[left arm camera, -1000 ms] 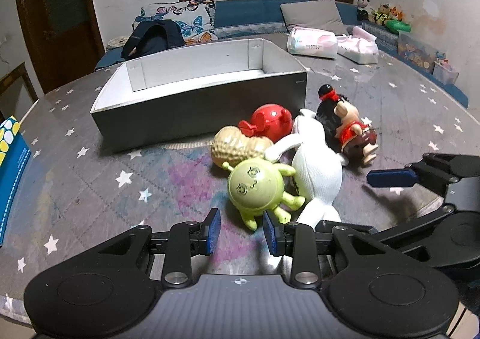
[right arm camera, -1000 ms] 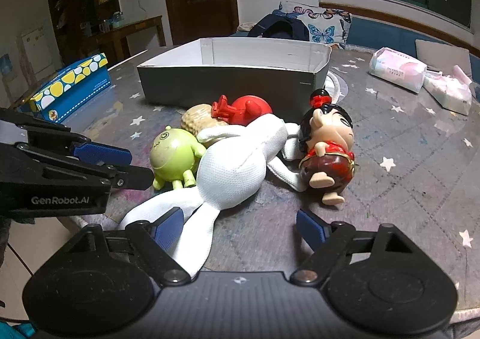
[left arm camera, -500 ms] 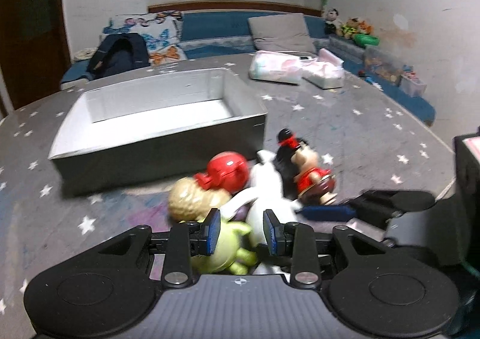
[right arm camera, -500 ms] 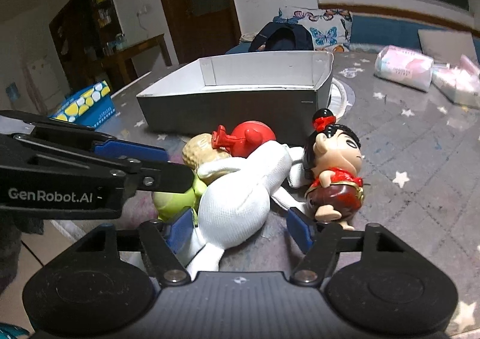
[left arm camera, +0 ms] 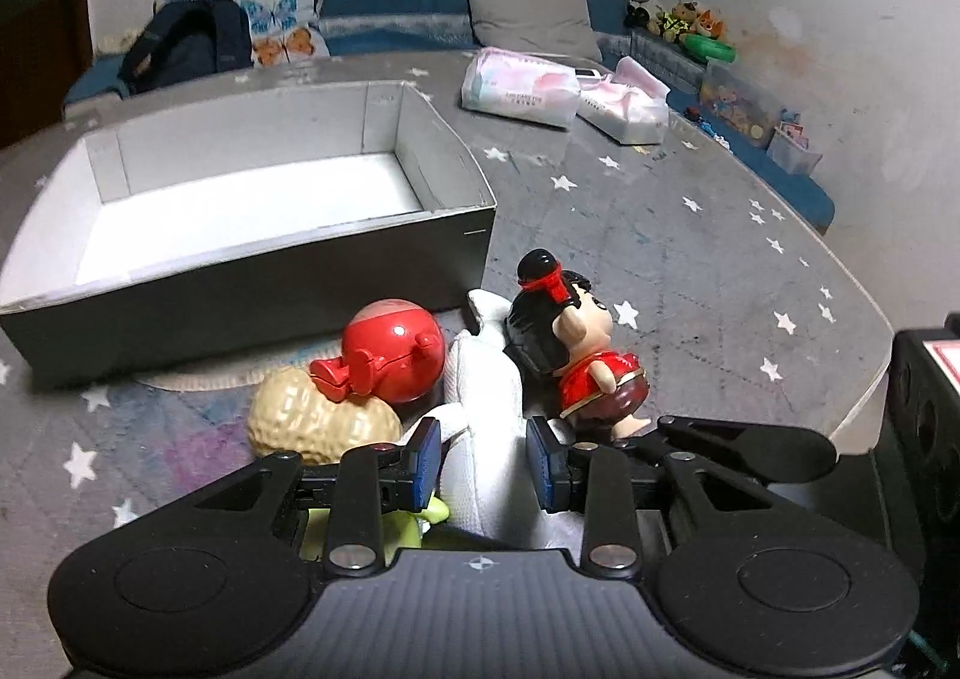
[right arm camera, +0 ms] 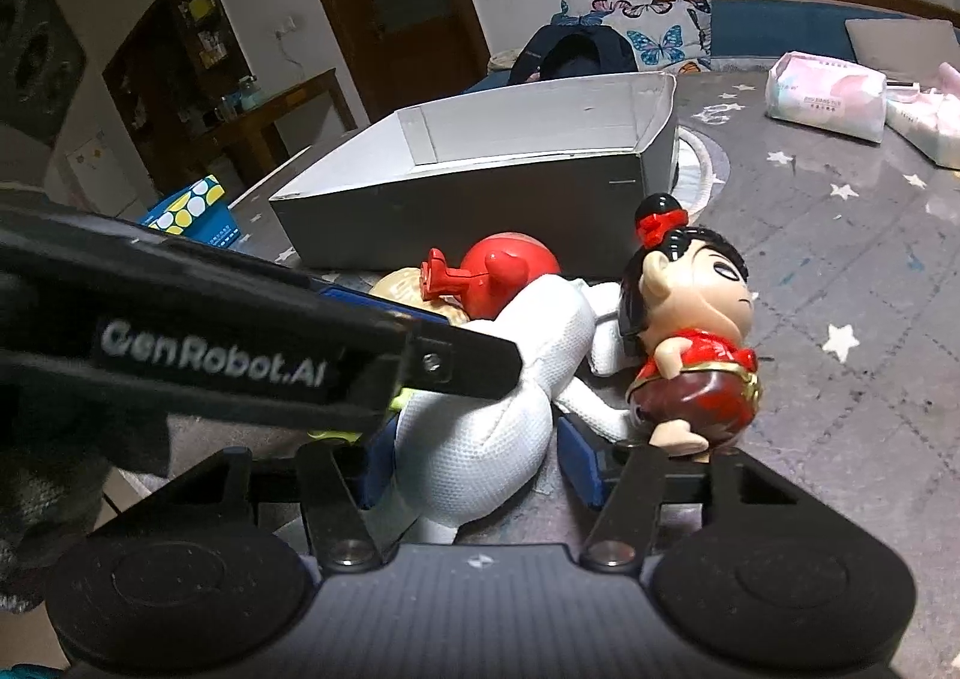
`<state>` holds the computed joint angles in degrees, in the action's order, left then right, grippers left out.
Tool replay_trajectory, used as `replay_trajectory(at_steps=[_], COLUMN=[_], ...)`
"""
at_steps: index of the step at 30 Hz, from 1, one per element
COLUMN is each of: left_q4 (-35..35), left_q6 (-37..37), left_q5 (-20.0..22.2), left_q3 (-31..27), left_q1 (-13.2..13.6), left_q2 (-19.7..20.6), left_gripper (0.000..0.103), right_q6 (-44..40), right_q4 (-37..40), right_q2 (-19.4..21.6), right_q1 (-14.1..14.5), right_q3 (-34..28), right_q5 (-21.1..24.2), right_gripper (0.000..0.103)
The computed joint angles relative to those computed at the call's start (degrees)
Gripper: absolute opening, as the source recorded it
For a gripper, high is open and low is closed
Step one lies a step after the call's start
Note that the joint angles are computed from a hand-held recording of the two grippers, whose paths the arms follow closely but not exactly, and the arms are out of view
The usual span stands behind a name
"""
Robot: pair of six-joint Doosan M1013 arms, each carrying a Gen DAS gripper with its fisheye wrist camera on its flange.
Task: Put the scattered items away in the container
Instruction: 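Close the right gripper on the white bunny plush's body, then lift the white bunny plush with the right gripper over the box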
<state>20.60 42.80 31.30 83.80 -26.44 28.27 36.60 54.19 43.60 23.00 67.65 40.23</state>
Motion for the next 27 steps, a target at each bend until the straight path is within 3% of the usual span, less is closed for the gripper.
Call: replay_trajectory(at_steps=[4, 8, 15, 20, 27], left_q4=[-5.82, -6.94, -6.34, -0.44, 11.95], left_q6=[5.20, 6.05, 4.15, -1.64, -15.64], left_q5=[1.29, 2.09, -1.42, -4.93, -10.29], left_q3=[-1.33, -2.14, -0.09, 1.71, 3.56], left_q1=[0.74, 0.89, 0.96, 0.44, 0.71], left_q2=[0.76, 1.34, 0.03, -1.66, -3.53], left_gripper=[0.036, 0.035, 0.031, 0.031, 0.031], right_q6=[-0.49, -1.23, -4.48, -8.65, -14.55], right_q4=[0.58, 1.02, 3.19, 6.07, 7.74], right_q2=[0.20, 0.09, -0.97, -1.90, -1.93], right_q1=[-0.08, -0.06, 0.07, 0.07, 0.24], right_q3=[-0.14, 0.07, 1.62, 2.25, -0.15], right_q5=[0.41, 0.08, -1.71, -3.22, -3.77], right_gripper=[0.053, 0.051, 0.049, 0.049, 0.048])
